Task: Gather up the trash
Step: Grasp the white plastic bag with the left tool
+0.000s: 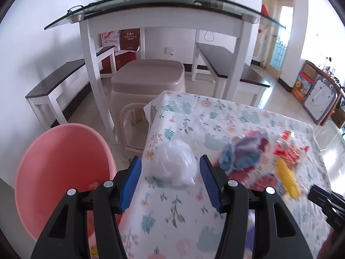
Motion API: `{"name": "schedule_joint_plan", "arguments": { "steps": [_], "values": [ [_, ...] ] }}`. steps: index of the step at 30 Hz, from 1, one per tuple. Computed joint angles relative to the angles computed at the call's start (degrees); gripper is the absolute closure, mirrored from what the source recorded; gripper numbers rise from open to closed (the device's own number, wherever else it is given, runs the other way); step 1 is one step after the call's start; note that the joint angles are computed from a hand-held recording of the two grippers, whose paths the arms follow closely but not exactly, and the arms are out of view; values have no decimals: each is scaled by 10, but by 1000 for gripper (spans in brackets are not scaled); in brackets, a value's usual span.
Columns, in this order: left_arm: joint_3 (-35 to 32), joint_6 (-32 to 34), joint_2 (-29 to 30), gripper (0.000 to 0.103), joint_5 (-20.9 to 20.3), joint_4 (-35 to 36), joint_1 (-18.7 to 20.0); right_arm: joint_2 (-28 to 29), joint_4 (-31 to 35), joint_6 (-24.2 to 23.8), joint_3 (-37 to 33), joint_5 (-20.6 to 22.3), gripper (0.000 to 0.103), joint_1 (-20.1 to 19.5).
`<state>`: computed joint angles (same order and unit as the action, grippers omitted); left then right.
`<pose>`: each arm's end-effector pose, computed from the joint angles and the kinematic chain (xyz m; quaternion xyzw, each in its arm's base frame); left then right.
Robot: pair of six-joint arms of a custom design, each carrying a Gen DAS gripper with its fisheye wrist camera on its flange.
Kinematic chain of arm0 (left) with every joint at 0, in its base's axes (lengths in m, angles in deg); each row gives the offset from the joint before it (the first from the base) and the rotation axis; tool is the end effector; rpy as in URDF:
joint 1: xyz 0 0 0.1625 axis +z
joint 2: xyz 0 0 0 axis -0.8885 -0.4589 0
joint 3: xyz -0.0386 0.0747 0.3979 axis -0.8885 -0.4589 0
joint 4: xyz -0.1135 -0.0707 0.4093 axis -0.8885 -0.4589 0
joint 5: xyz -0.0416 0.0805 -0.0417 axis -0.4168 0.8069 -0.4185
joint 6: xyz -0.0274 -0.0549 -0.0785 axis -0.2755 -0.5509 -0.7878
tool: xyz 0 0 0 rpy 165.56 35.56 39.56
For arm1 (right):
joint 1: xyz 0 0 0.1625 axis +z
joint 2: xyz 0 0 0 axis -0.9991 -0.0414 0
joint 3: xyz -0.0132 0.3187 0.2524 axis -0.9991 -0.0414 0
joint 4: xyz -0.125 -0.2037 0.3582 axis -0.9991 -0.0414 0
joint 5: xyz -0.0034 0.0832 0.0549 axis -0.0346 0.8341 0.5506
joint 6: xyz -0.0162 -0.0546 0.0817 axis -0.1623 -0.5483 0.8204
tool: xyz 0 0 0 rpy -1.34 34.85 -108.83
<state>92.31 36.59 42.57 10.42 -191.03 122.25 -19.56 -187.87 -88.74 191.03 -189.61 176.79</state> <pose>-0.2112 -0.7497 0.1045 0.2480 0.8742 -0.3013 0.2890 0.0900 -0.6025 0.1982 0.0469 -0.8947 0.3861 0.2196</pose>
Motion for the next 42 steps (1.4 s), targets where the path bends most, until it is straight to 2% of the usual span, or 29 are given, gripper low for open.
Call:
{"name": "schedule_joint_plan", "arguments": {
  "steps": [5,10,12,15,17,22,25,30,35,36,38,42],
  "values": [
    [-59,-20,34,48,-2,45,12,-3,0,-4,-2,6,84,-4],
    [-77,-27,49,50,-6,67,18,-3,13,9,-9,18,84,-9],
    [-70,-19,50,73,-11,57,17,-2,19,10,-11,24,84,-10],
    [-59,-20,47,83,-13,46,16,5,25,4,-17,27,84,-6],
    [-48,-30,38,86,-26,47,17,12,26,-2,-22,26,84,-1],
    [-3,-43,10,88,-39,18,11,32,25,-23,-47,25,84,14],
    [20,-52,-7,88,-47,8,8,46,20,-41,-61,17,66,23],
    [56,-62,-34,88,-55,5,3,71,9,-65,-81,-17,66,30],
    [81,-68,-52,88,-61,0,-1,70,22,-41,-83,-28,66,22],
    [86,-69,-55,88,-63,-2,-1,68,22,-34,-81,-28,67,19],
    [95,-68,-60,88,-64,-7,-3,57,31,-13,-74,-23,87,12],
    [114,-64,-71,88,-65,-21,-7,35,22,8,-50,-11,93,3]
  ]
}}
